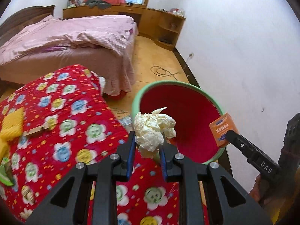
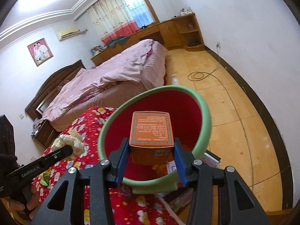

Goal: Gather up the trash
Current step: 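Carry the tissue and orange box over the red bin with both tools, then open both tools to drop the tissue and orange box into the bin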

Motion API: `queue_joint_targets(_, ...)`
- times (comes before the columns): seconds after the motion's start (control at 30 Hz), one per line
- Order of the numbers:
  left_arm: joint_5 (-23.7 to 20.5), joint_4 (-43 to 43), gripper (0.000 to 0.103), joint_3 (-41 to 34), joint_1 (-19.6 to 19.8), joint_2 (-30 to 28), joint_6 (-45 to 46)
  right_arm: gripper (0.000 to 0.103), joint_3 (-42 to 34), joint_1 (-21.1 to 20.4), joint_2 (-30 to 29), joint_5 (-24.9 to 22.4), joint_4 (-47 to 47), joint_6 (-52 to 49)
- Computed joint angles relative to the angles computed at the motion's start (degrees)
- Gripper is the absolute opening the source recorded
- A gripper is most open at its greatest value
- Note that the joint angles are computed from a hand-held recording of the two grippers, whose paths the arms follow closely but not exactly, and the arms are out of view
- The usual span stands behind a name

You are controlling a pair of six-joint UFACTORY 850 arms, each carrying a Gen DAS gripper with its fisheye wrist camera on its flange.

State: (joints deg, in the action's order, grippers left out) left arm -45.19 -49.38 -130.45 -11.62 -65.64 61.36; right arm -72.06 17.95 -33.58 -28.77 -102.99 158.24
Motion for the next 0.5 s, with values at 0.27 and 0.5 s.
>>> queue_joint_targets(0.27, -0.5, 1.6, 0.023, -5.0, -2.4, -4.2, 1.2, 0.049, 0.4, -1.5, -1.3, 1.0, 1.7, -0.4)
queue_joint_targets(0.5, -2.9, 5.0, 0.023, -11.9, -3.2, -9.0, -2.2, 0.049, -0.3, -1.8, -2.2, 0.6, 2.5, -2.2)
